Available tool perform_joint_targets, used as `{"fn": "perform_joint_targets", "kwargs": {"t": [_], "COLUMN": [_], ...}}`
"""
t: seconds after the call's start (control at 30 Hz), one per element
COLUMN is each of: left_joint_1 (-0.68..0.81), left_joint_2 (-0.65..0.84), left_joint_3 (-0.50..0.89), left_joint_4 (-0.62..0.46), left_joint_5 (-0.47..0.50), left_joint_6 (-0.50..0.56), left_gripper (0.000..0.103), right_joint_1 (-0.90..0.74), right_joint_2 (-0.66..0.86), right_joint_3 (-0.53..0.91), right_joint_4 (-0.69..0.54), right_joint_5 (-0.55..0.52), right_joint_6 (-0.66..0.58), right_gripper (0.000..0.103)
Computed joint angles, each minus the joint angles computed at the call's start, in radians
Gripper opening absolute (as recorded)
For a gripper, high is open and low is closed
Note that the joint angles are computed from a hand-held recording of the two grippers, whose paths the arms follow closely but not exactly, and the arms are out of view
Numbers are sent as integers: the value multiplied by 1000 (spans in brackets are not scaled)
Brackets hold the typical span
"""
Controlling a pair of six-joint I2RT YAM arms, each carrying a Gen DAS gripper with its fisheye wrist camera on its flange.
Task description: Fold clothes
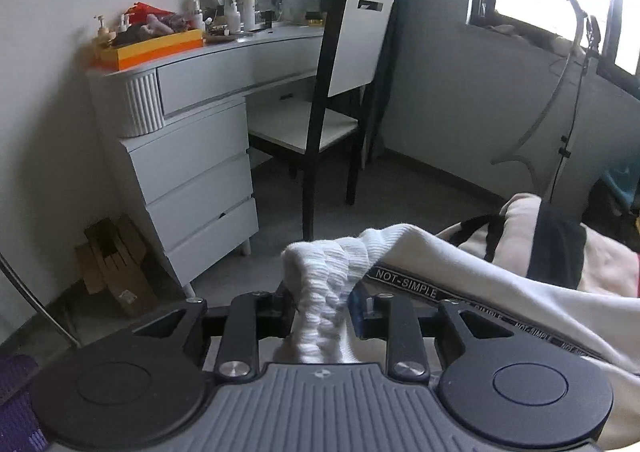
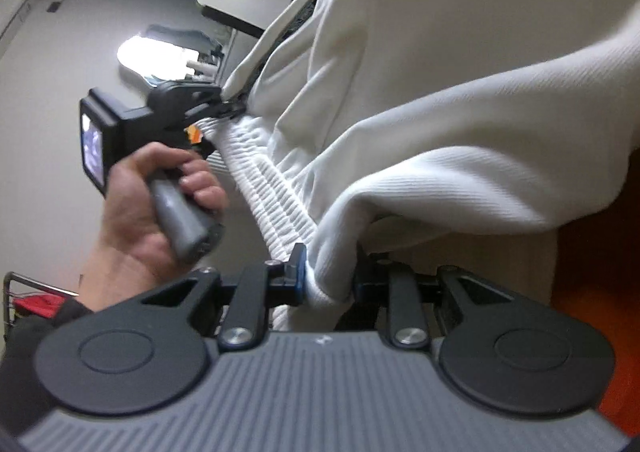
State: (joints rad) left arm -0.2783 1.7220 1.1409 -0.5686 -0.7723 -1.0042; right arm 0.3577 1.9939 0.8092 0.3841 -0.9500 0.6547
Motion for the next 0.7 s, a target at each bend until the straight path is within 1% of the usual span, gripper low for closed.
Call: {"fn": "perform_joint_targets", "kwargs": {"t": [0.07,0.1,0.13,0.17,0.2,0.23,0.27,0.3,0.37,0.43,0.5,0.6,0.67,0.7], "left_joint_1": [-35,-56,-75,-88,-119,-154,-191,-230,-327,-430,-543,-711,-810,-847], "left_joint_2": [-12,-27,-46,-68,-85,-98,-109,-116,-114,-80,-15,112,226,282], "left_joint_3": [-21,-29,-38,-49,-52,-49,-44,-32,24,112,234,435,596,673], "left_joint_4": [-13,-24,-37,-48,-83,-123,-165,-212,-327,-459,-583,-729,-811,-834], "left_joint_5": [-15,-21,-22,-16,-24,-40,-55,-71,-107,-137,-153,-198,-243,-261], "left_joint_6": [-59,-89,-111,-117,-142,-171,-203,-241,-346,-439,-484,-579,-654,-671], "left_gripper": [31,34,47,61,64,68,70,72,75,78,78,81,82,82], "right_joint_1": [-4,-7,-15,-22,-28,-40,-61,-84,-146,-218,-317,-563,-708,-781], "right_joint_2": [-14,-22,-29,-49,-79,-115,-149,-184,-257,-321,-384,-474,-485,-478], "right_joint_3": [39,61,82,83,69,56,47,41,53,85,122,159,205,236], "right_joint_4": [-118,-190,-264,-314,-344,-379,-422,-479,-629,-785,-915,-1140,-1222,-1265], "right_joint_5": [-16,-28,-51,-67,-72,-68,-58,-52,-51,-43,-32,-56,-93,-118], "right_joint_6": [-51,-74,-108,-143,-174,-211,-258,-311,-453,-620,-819,-1190,-1365,-1454], "right_gripper": [32,37,41,50,61,67,78,80,80,80,80,80,80,80]}}
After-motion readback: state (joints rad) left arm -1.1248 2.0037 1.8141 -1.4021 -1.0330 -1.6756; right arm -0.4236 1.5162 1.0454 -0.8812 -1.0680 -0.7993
